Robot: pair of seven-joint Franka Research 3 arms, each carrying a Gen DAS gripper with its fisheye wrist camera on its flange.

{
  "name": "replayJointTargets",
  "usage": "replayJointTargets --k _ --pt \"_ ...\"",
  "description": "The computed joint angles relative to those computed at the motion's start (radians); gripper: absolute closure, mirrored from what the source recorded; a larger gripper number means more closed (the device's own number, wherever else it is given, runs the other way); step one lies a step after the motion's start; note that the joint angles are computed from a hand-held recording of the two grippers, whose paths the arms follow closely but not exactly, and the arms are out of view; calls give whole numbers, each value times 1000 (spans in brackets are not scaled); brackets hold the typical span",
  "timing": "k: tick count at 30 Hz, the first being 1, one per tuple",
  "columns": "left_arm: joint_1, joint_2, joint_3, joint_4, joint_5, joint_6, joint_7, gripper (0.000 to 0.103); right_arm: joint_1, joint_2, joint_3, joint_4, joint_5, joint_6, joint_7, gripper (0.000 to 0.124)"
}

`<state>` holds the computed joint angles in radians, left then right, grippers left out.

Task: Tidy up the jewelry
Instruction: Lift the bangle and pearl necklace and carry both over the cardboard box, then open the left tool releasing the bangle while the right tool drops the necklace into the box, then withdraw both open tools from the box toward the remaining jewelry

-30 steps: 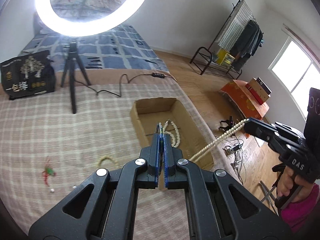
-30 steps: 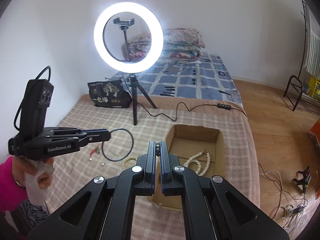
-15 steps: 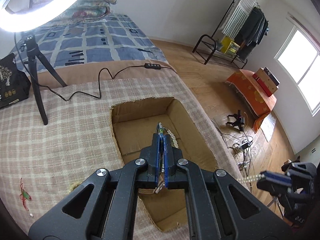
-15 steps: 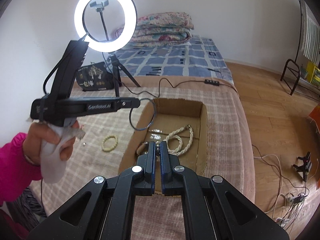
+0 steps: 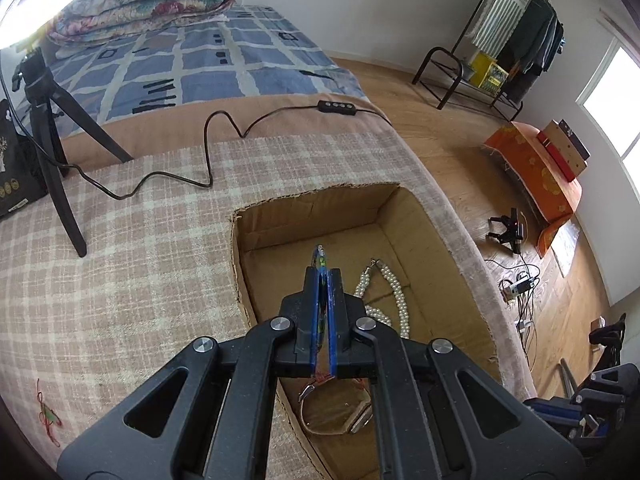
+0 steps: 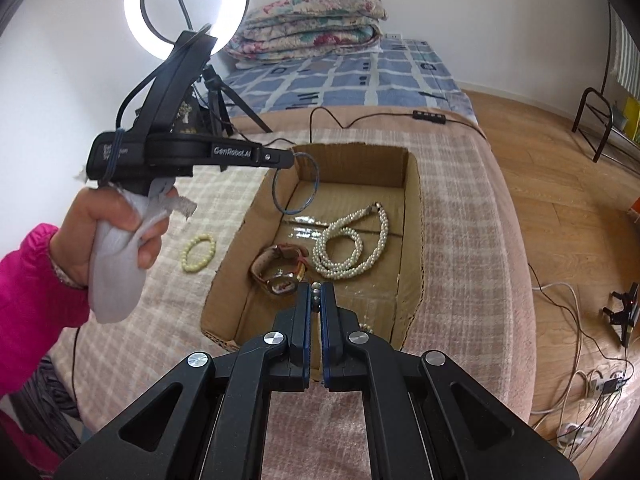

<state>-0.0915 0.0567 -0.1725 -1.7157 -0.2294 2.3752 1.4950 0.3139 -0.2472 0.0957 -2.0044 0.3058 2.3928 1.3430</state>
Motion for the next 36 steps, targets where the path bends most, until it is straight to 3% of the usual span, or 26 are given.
replayJointTargets --k 6,7,8,9,10,27,36 --pt "-11 3 0 8 99 2 -72 99 -1 -2 6 -10 -23 25 -11 119" --pt "-12 4 0 15 109 -7 -76 88 0 0 7 -5 -31 14 -13 108" --pt "-12 -2 0 10 118 -2 -80 68 -2 0 12 -2 -47 8 -8 97" --pt "-13 -10 0 0 127 12 -84 58 -6 -2 20 -6 -73 14 6 67" --pt "-13 -20 1 -11 139 29 -88 46 -10 -11 29 -19 -99 34 20 49" --pt "-4 -165 37 -79 175 20 -71 45 12 -54 61 -16 -196 3 90 47" --pt "-3 -280 73 -133 167 -29 -16 45 31 -89 74 -14 -199 -42 114 47"
